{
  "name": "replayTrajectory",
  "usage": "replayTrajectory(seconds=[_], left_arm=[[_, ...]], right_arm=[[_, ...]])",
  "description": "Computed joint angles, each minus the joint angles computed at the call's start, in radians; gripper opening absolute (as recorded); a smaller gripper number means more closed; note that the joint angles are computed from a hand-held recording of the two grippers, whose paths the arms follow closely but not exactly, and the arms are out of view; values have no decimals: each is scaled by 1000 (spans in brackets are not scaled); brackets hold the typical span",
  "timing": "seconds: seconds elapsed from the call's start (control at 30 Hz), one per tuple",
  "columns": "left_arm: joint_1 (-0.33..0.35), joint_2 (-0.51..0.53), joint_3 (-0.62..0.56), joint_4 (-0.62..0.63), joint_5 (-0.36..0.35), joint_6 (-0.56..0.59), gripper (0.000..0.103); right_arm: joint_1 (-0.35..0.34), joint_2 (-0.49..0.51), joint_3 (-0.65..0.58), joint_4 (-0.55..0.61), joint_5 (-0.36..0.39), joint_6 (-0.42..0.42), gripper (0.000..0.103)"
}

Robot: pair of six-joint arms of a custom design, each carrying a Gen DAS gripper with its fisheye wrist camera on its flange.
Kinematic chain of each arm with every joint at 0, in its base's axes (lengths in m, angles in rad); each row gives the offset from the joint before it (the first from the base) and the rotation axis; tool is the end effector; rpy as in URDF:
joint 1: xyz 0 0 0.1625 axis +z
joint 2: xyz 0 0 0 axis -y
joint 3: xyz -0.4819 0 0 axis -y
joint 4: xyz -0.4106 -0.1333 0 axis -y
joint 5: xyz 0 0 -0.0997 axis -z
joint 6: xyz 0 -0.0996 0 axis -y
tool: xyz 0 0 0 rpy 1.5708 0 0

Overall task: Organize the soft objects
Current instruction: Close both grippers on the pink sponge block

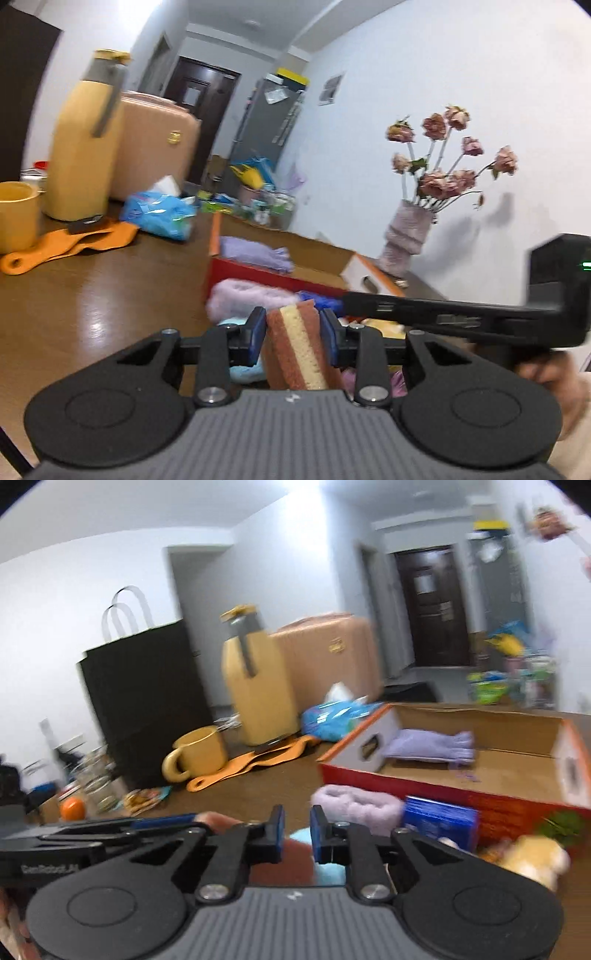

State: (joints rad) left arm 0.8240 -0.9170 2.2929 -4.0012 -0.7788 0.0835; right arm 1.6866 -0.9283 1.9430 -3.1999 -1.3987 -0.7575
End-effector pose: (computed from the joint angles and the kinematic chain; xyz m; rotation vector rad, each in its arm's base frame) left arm -0.1780 -0.4929 0.1944 0.4104 2.3029 -1.5606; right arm 0.2237 -0.6218 0.1769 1.3212 -2.6400 0.9687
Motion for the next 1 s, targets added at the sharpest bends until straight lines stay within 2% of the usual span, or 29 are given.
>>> replayTrajectory(seconds=[0.1, 0.17, 0.2, 0.27, 0.3, 0.37, 0.43, 0.5, 0.53, 0.57, 0.63, 0.67, 0.7, 0.73, 0.77, 0.9, 1.0], left_arm=[[-17, -9, 58, -11, 67, -54, 34], [-18, -22, 93, 7, 115, -116, 39], [-18, -21, 101, 12, 159, -139, 48], [-19, -8, 113, -2, 265, -164, 50], [-16, -11, 115, 28, 310, -196, 50], [-15, -29, 136, 53, 337, -253, 53], [-18, -62, 168, 43, 300, -288, 66], [-22, -66, 183, 3, 263, -282, 67], [-17, -64, 180, -10, 242, -264, 67], [-9, -65, 171, -4, 225, -257, 66], [21, -76, 146, 36, 185, -277, 51], [44, -71, 128, 35, 148, -274, 49], [63, -80, 119, 61, 117, -297, 42], [78, -91, 113, 97, 91, -330, 32], [92, -108, 113, 137, 54, -361, 28], [88, -155, 149, 208, -8, -429, 25], [38, -178, 201, 231, -39, -430, 25]], right_arm=[[-1, -23, 81, -86, -43, 40, 24], [-5, -39, 137, -92, -32, 44, 25], [-7, -41, 156, -85, -23, 41, 26], [-4, -18, 174, -90, -25, 35, 34], [6, -5, 178, -104, -50, 32, 35], [31, 48, 167, -172, -121, 26, 35], [43, 95, 146, -247, -138, 26, 38], [48, 125, 111, -256, -128, 62, 54], [49, 138, 87, -232, -116, 80, 54], [51, 153, 57, -198, -108, 92, 53], [71, 191, 6, -170, -169, 129, 49], [77, 205, -12, -161, -190, 145, 43], [77, 210, -18, -154, -190, 162, 31], [77, 207, -20, -128, -187, 179, 26], [73, 199, -13, -112, -169, 191, 22], [73, 143, 82, -161, -202, 170, 22], [50, 58, 200, -206, -196, 167, 22]])
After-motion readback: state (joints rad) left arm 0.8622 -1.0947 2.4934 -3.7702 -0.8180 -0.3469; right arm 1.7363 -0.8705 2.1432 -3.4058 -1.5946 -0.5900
